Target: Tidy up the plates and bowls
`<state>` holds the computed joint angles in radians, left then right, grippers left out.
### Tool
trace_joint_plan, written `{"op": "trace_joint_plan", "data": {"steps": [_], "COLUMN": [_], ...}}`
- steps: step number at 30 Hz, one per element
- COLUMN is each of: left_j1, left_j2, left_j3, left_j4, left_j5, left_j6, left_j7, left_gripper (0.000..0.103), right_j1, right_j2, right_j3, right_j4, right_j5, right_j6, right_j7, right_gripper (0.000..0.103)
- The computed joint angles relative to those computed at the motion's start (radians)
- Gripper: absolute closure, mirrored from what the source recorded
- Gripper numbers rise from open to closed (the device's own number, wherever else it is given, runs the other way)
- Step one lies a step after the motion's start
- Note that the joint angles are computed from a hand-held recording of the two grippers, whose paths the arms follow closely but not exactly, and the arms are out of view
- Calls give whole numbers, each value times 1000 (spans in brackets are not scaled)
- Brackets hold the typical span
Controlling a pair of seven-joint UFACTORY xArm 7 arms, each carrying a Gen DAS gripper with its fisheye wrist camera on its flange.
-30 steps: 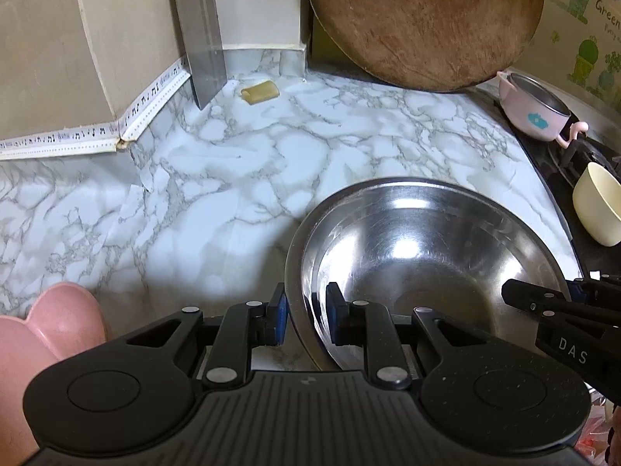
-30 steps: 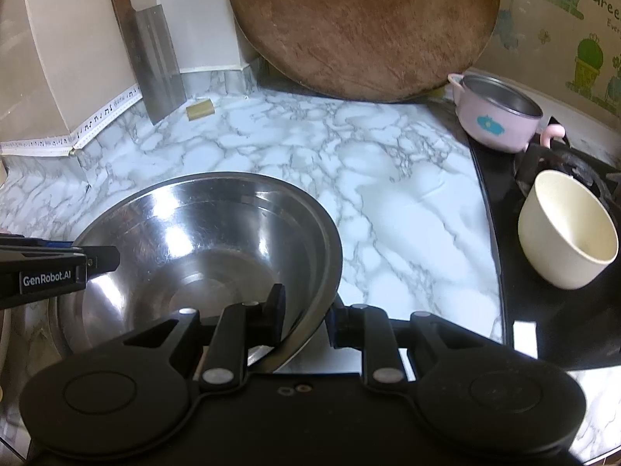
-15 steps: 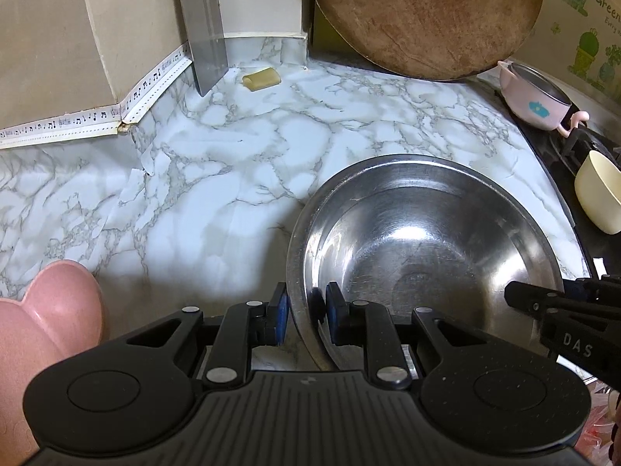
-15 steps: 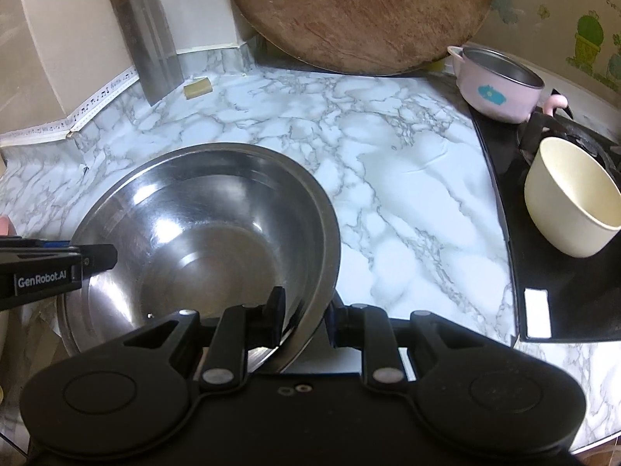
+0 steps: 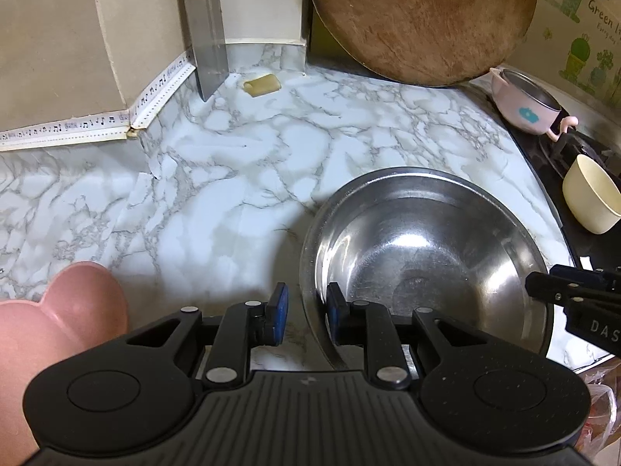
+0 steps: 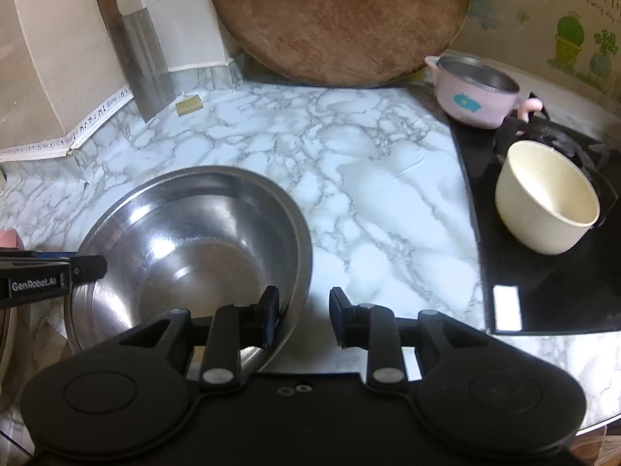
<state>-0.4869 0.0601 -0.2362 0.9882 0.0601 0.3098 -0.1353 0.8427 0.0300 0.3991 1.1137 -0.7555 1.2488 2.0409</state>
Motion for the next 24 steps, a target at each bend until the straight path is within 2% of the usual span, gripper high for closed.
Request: {"op": "trace_joint_plan", "data": {"steps": [5,11,13,16,17,18,22,24], "left_j1": [6,-4,-19,-40,-44,-41,-47,-44], "left_j2": [-43,-112,-135,-158,-165,-169,-151,-124], "left_j3": [0,-2,0,2,-2,-12,-39,-61], "left_j4": [-24,-41,-42,-40,-43,-44,2,41], "left_j5": [-25,-195,-250,-298,-296,-267,-184,-94], "left_j6": [-21,-31,-29,-41,-55,-70,-79,-86], "left_j7": [27,181,230,272,273,248,164,83], "left_gripper": [83,82,79,62,53,49,48,46], "right_j1": [5,26,39,52,55,56,38,17], "right_j2": [-21,-27,-24,-34,-39,-48,-119,-167], "right_j3": [10,39,47,53,56,58,64,73], "right_j4": [-3,44,72,97,103,104,66,38], "right_j5": [-7,-41,-54,-68,-73,-78,-77,-72], "right_j6": [24,106,150,196,215,227,225,224], "right_j7": [5,-4,-8,-27,-33,-40,-62,-93], "right_gripper": [67,51,47,40,39,39,33,28]}}
